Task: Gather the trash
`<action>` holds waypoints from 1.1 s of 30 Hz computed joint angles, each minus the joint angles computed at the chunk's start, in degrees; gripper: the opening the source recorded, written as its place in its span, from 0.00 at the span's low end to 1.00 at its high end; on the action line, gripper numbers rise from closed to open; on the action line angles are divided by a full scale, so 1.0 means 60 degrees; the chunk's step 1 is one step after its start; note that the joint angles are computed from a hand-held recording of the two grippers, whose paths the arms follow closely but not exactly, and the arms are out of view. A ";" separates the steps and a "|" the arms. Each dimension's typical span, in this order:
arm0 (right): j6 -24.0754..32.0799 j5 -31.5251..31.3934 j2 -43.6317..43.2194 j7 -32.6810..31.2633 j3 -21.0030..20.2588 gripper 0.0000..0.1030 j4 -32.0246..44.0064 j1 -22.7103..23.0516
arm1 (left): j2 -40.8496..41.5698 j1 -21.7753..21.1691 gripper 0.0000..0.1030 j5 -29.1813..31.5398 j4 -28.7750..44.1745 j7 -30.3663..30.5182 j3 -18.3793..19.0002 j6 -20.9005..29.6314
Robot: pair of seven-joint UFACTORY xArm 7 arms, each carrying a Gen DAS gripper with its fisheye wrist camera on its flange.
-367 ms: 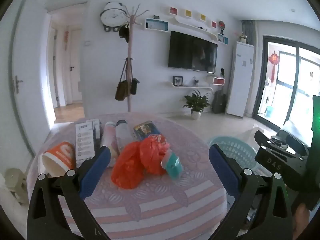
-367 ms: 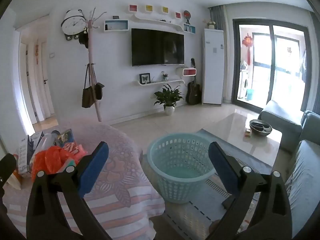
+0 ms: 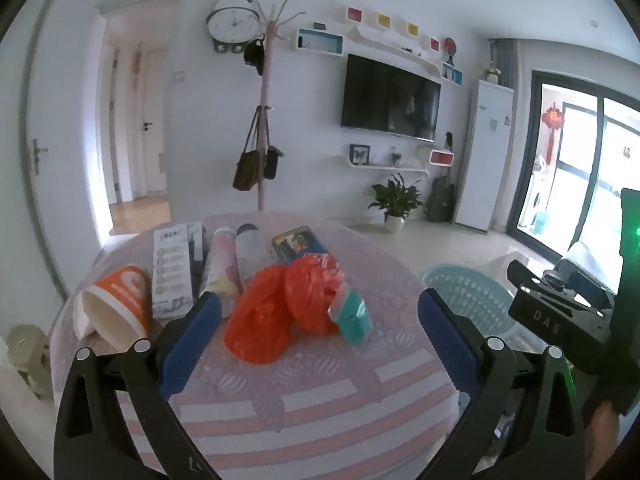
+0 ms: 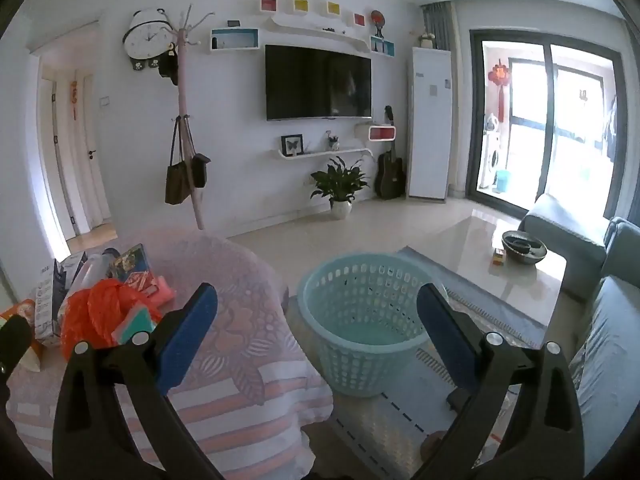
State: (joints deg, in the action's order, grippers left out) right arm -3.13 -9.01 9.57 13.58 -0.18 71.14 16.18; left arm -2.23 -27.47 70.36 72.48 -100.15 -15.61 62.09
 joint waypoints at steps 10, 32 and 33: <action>0.0130 -0.0152 0.0066 0.0272 -0.0161 0.92 0.0041 0.0155 | -0.0188 0.0179 0.93 -0.0318 -0.0176 -0.0003 -0.0005 -0.0234; 0.0260 0.0029 0.0112 0.0115 0.0083 0.92 0.0148 -0.0065 | 0.0010 0.0116 0.93 -0.0243 -0.0106 -0.0016 0.0062 -0.0333; 0.0270 0.0059 0.0098 0.0082 0.0130 0.92 0.0137 -0.0102 | 0.0041 0.0110 0.93 -0.0233 -0.0084 -0.0029 0.0058 -0.0324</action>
State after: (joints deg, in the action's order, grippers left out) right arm -1.51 -8.66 10.16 14.08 0.61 71.97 15.57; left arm -1.98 -26.82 68.97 71.98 -100.32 -15.27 60.15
